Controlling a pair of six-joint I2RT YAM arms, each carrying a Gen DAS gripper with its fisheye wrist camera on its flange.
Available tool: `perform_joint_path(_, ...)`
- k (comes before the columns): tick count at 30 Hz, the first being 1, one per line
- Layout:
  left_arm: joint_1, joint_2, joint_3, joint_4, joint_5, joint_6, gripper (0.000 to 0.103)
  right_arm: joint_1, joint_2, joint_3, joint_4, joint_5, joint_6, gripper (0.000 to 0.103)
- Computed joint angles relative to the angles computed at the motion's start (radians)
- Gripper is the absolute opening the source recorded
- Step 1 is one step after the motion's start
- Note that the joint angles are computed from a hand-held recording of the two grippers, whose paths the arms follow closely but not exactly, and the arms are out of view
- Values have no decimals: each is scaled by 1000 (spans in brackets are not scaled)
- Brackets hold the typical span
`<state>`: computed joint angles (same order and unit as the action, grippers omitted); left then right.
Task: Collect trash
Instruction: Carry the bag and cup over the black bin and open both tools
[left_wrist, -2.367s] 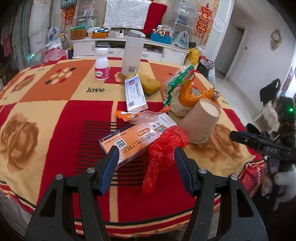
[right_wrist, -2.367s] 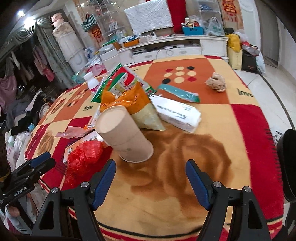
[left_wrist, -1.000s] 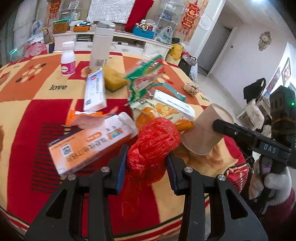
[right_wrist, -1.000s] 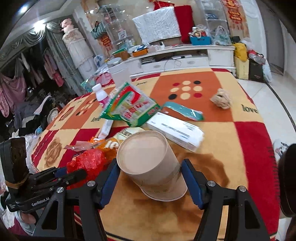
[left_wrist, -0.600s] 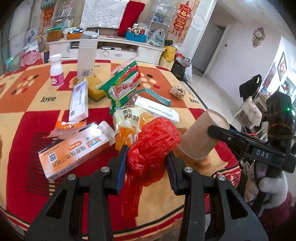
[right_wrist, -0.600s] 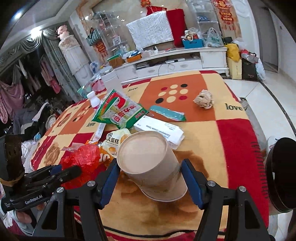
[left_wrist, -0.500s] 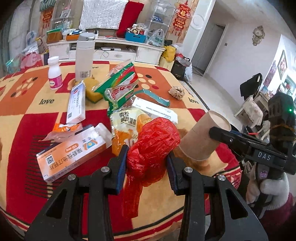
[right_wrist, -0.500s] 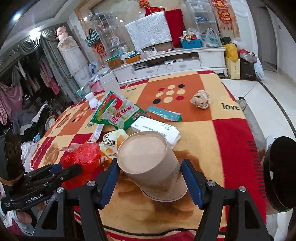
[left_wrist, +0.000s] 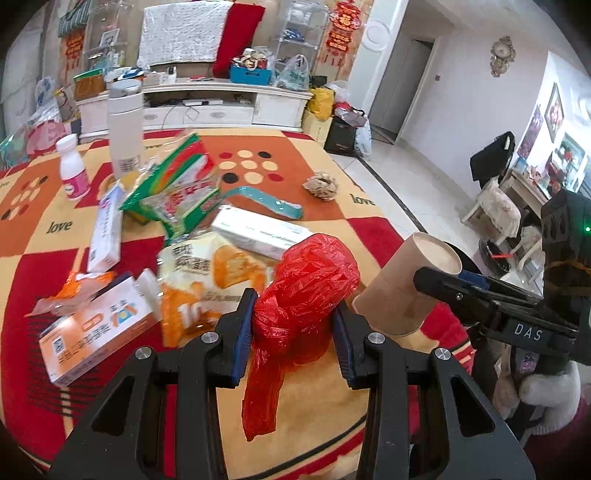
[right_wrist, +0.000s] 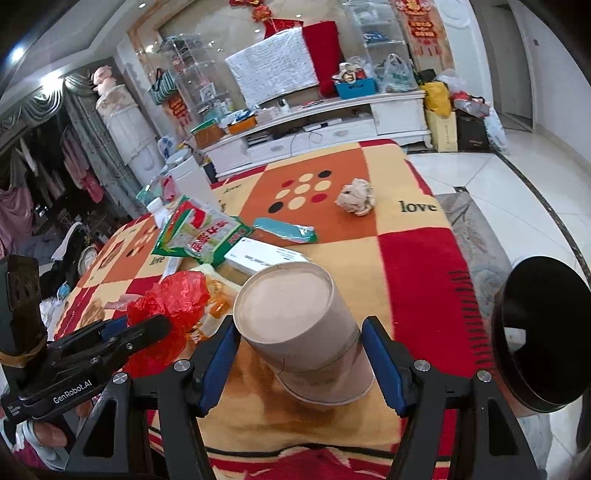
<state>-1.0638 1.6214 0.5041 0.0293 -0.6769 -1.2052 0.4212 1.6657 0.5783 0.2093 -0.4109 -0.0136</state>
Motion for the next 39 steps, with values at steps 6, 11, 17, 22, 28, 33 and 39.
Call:
perform_joint_path(6, 35, 66, 67, 33, 29, 66, 37, -54, -1, 1, -6, -16, -19, 66)
perform_joint_path(11, 55, 108, 110, 52, 48, 107, 37, -95, 12, 10, -16, -30, -34, 66)
perform_joint_path(17, 79, 159, 156, 74, 81, 145, 37, -146, 14, 17, -28, -48, -54, 66)
perform_joint_path(22, 95, 199, 198, 92, 106, 178, 37, -182, 10, 23, -44, -50, -68, 66)
perform_joint_path(28, 111, 256, 264, 106, 131, 222, 37, -252, 22, 40, -61, -69, -90, 66)
perform_joint_path(33, 124, 305, 327, 107, 154, 259, 37, -313, 32, 66, -80, -84, -106, 66)
perform_joint_path(39, 132, 366, 416, 98, 182, 296, 37, -394, 54, 95, -99, -95, -125, 66)
